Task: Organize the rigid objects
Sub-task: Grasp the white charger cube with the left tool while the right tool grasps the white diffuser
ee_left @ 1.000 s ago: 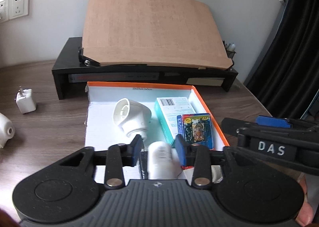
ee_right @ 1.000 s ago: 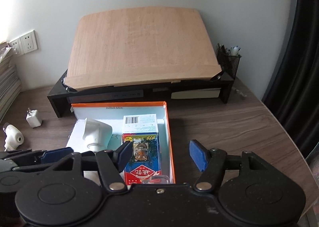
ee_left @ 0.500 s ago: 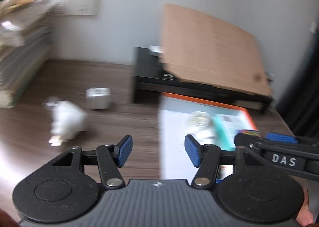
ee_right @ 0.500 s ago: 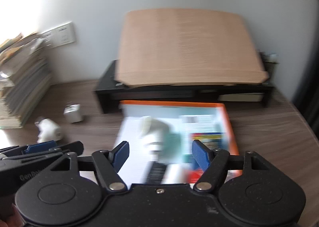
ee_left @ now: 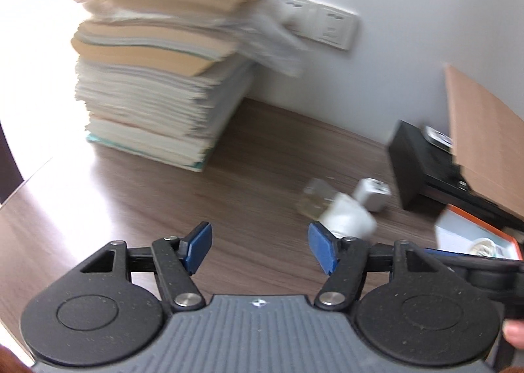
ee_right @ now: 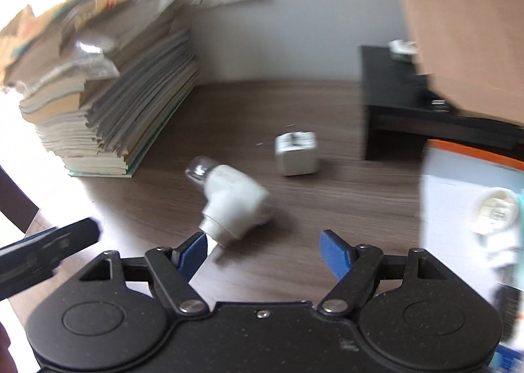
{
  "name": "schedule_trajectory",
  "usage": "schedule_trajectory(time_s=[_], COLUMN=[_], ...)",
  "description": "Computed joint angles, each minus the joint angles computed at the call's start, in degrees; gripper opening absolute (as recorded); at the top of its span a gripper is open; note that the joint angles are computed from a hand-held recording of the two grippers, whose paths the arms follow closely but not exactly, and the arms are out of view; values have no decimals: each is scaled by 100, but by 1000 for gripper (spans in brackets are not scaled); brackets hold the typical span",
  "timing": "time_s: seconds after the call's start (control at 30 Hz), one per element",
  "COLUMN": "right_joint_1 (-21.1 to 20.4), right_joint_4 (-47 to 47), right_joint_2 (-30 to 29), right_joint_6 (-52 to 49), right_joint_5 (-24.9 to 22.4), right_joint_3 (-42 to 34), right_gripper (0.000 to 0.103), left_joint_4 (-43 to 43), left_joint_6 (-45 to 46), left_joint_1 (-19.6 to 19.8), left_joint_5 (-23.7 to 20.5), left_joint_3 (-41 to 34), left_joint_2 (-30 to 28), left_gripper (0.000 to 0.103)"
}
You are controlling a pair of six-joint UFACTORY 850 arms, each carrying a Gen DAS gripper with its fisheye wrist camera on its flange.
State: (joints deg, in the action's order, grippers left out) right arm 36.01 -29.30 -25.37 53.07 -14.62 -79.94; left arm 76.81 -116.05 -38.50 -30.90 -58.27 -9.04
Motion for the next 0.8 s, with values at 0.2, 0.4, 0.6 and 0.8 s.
schedule_trajectory(time_s=[0.2, 0.4, 0.6, 0.8], right_joint_1=[70, 124, 109, 112], right_joint_4=[769, 270, -706, -2337], right_joint_2=[-977, -1623, -1249, -358], right_joint_6=[-654, -260, 732, 2716], right_joint_5=[-529, -1159, -1040, -1359], right_joint_3=[-1231, -2004, -1427, -274], right_gripper=[91, 82, 79, 79], left_joint_4=[97, 354, 1134, 2822], left_joint_6=[58, 171, -99, -1212], left_joint_1=[366, 646, 860, 834], left_joint_5=[308, 743, 1432, 2010], left_joint_3=[123, 34, -369, -1123], left_joint_2=[46, -88, -503, -1207], left_gripper=[67, 69, 76, 95])
